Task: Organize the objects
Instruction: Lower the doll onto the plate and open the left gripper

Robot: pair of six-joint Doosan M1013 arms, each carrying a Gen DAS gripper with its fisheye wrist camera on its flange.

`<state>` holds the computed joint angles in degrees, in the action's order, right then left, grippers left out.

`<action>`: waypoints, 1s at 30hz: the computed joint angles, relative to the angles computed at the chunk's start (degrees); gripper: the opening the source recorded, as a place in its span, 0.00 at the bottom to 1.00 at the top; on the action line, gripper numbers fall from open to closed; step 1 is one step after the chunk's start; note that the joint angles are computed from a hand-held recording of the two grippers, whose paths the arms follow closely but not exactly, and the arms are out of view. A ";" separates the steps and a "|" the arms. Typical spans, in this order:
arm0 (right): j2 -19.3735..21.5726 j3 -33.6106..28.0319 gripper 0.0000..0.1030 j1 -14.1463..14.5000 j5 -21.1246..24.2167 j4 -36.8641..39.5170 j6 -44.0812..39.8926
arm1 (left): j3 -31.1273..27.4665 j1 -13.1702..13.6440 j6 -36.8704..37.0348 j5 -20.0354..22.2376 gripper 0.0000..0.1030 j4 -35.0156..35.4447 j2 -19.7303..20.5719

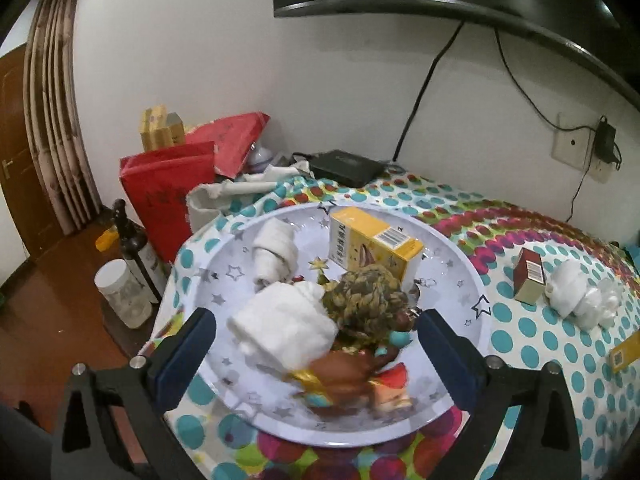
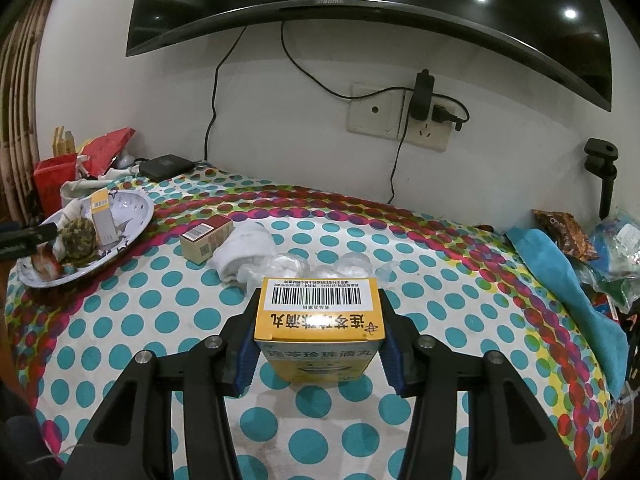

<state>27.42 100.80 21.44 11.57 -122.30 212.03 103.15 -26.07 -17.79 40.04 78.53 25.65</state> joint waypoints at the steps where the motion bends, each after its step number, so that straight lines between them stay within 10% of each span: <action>1: 0.02 -0.05 0.47 -0.06 -0.10 0.32 -0.36 | 0.22 -0.14 -0.03 0.49 1.00 0.29 -0.16; 30: 2.29 -4.49 0.46 3.67 -2.43 10.18 -13.79 | 10.07 -4.40 -6.06 -1.24 1.00 -1.61 -5.38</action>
<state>29.70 96.30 25.11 9.14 -112.12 198.24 113.22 -30.46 -23.85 38.80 76.92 20.28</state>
